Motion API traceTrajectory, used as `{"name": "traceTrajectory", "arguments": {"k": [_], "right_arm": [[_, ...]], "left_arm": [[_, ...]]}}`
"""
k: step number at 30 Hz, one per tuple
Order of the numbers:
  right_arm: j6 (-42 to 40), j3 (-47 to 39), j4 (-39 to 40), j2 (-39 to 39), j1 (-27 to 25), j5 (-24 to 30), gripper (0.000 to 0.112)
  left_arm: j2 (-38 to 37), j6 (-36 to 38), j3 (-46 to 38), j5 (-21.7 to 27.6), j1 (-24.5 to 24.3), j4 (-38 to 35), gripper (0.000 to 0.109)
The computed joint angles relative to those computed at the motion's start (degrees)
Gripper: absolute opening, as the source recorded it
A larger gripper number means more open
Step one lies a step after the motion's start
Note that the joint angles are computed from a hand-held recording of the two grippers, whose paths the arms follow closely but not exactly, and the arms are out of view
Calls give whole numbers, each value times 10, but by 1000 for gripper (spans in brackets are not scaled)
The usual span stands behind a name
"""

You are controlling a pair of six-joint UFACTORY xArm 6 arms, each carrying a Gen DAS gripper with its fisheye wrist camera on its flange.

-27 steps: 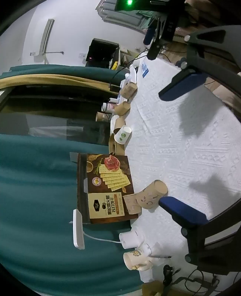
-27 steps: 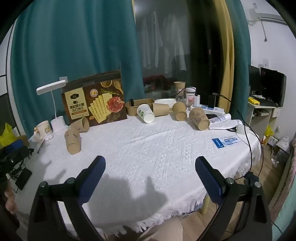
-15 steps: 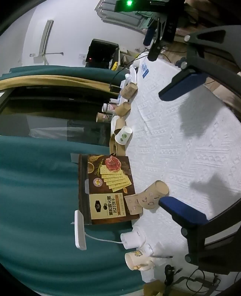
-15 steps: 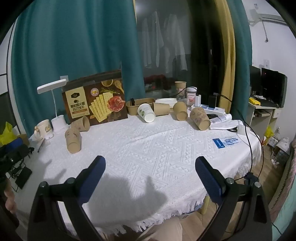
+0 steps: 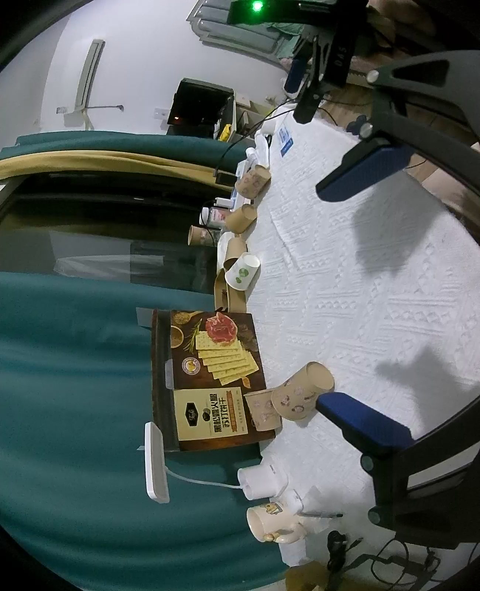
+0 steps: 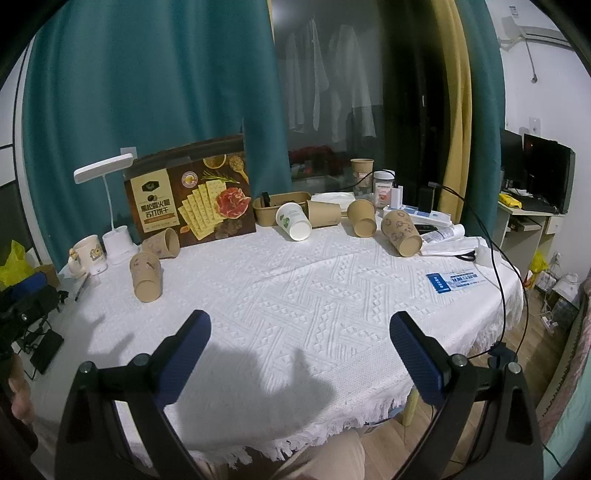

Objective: Flip cup upright

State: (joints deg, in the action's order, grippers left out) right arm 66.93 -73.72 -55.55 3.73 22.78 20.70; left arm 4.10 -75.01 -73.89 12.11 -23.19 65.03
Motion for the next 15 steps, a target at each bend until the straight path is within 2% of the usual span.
{"name": "traceTrajectory", "arguments": {"k": [9, 15], "right_arm": [[5, 4, -8, -2, -4, -6, 96], [2, 2, -5, -1, -3, -3, 96]], "left_arm": [[1, -21, 1, -1, 0, 19, 103], [1, 9, 3, 4, -3, -6, 103]]}}
